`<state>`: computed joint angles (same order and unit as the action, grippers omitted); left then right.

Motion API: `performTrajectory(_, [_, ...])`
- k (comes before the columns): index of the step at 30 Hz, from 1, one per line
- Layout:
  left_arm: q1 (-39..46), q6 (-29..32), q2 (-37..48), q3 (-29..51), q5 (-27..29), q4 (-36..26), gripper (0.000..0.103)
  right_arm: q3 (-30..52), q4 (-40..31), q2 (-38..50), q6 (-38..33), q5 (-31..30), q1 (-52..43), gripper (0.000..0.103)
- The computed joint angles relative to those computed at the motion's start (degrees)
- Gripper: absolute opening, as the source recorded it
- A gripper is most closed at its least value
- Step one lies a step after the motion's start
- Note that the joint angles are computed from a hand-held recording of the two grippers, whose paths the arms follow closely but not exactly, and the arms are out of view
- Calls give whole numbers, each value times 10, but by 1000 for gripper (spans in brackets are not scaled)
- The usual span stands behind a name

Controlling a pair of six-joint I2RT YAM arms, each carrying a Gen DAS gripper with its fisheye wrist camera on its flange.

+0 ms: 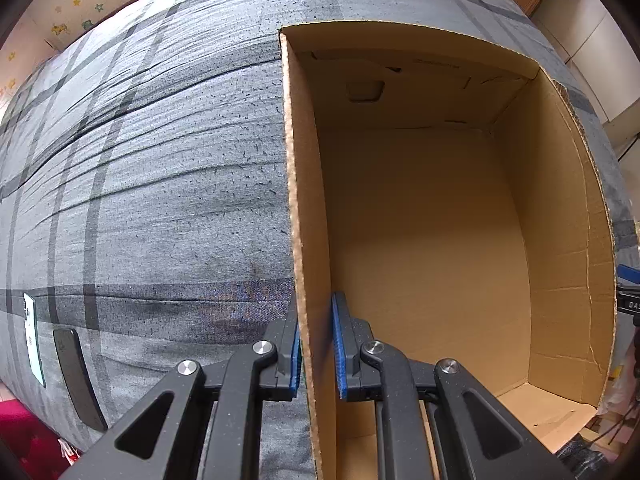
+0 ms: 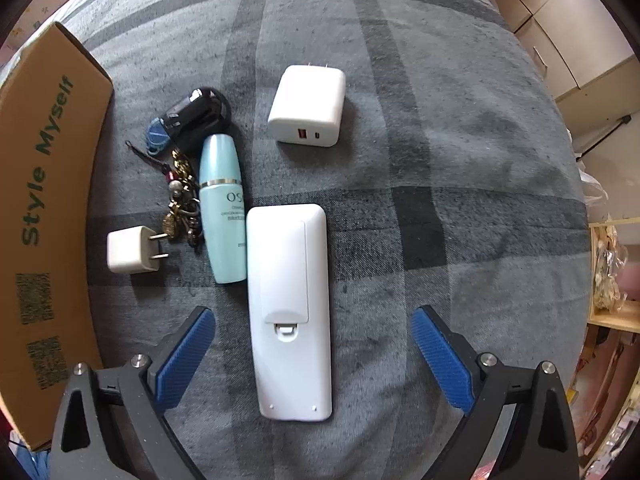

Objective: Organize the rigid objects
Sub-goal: 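Grasp the white remote control with the right gripper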

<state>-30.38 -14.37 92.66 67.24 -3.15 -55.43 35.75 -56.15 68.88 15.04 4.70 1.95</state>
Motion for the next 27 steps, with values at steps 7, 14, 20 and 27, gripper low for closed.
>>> performTrajectory(7, [-5, -9, 9, 5, -5, -4, 14, -24, 55, 52, -4, -10, -10, 97])
performTrajectory(14, [-5, -12, 15, 11, -5, -7, 14, -58, 110, 78, -29, -6, -28, 97])
performTrajectory(20, [-3, -14, 16, 13, -5, -10, 14, -39, 108, 99, -1, -10, -11, 76])
performTrajectory(27, [-2, -13, 16, 11, -4, -10, 14, 8, 76, 133, 12, -26, 4, 49])
